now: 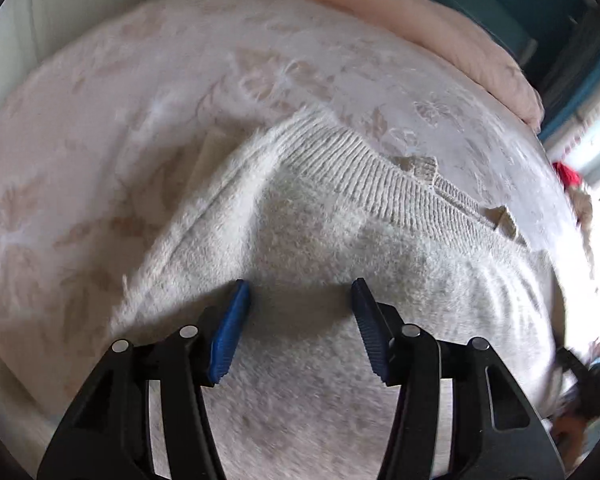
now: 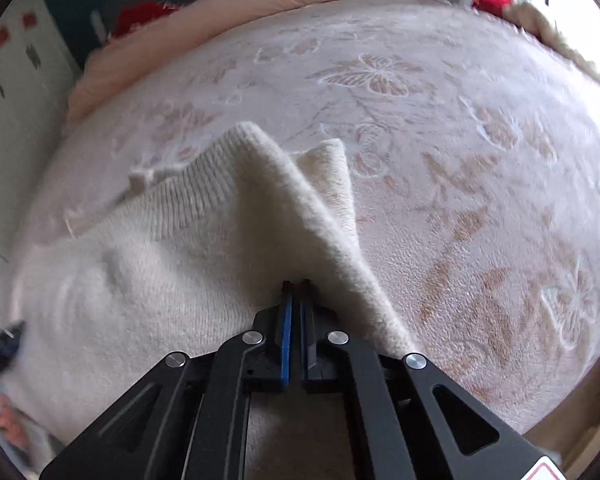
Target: Fold small clothes
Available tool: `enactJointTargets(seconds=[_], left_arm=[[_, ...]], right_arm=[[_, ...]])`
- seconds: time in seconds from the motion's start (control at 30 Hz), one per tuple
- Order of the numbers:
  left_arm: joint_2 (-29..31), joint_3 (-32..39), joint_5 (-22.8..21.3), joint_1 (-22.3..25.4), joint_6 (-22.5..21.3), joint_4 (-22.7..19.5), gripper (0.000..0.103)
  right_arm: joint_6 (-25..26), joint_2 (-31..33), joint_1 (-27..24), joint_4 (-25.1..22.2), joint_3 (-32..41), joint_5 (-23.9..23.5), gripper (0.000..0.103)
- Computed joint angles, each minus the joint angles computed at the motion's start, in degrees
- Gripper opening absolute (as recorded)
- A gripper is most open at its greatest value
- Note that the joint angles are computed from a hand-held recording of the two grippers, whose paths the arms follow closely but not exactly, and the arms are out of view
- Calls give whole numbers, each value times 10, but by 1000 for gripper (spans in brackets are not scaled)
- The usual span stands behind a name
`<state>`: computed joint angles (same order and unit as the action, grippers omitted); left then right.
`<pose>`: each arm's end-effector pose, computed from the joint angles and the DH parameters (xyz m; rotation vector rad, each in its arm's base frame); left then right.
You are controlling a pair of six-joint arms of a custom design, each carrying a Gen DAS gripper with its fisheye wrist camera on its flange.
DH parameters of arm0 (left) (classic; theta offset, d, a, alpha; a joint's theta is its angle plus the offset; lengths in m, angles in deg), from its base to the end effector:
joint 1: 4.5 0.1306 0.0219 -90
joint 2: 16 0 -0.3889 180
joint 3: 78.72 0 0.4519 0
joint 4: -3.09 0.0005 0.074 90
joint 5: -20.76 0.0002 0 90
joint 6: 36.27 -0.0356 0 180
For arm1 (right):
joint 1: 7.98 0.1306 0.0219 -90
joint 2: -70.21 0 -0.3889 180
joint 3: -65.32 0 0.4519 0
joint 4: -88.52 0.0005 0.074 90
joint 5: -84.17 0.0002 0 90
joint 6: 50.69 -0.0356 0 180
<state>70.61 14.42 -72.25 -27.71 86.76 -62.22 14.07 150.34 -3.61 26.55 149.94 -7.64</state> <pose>0.4642 -0.1976 0.4764 -0.2436 2.6112 -0.2846 0.4631 0.0360 0.4566 0.4575 2.5503 0.2327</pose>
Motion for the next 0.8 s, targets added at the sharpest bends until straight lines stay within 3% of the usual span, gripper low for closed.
enactJointTargets(seconds=[0.1,0.27,0.33,0.43,0.47,0.57,0.6,0.63,0.7,0.8], left_arm=[[-7,7,-13,-8,-20,-15,51],[-52,-16,18,6,26,-5,59],[-61,-29,21,10,29,-12,59],[-79,-53,14,7,25,-12,59],[-87,-57,8,4,25,-12,59],[-109,-61,0,0,26,-17,59],[-118,-65,4,2,29,-18,61],[-133,-73,11,5,39,-15,64],[-179,-113,33,18,85,14,86],[-224,-173,72,43,188,47,87]], right_arm=[[-14,0,13,-32,33,7,8],[-1,12,99,-21,77,-24,11],[8,45,137,-13,104,-45,11],[31,115,179,-38,146,-54,11],[40,149,193,-58,163,-51,11],[49,164,223,-72,183,25,12],[35,153,223,-62,186,1,12],[25,144,221,-47,183,-25,10],[20,135,226,-46,191,-18,9],[27,150,231,-55,208,-3,9]])
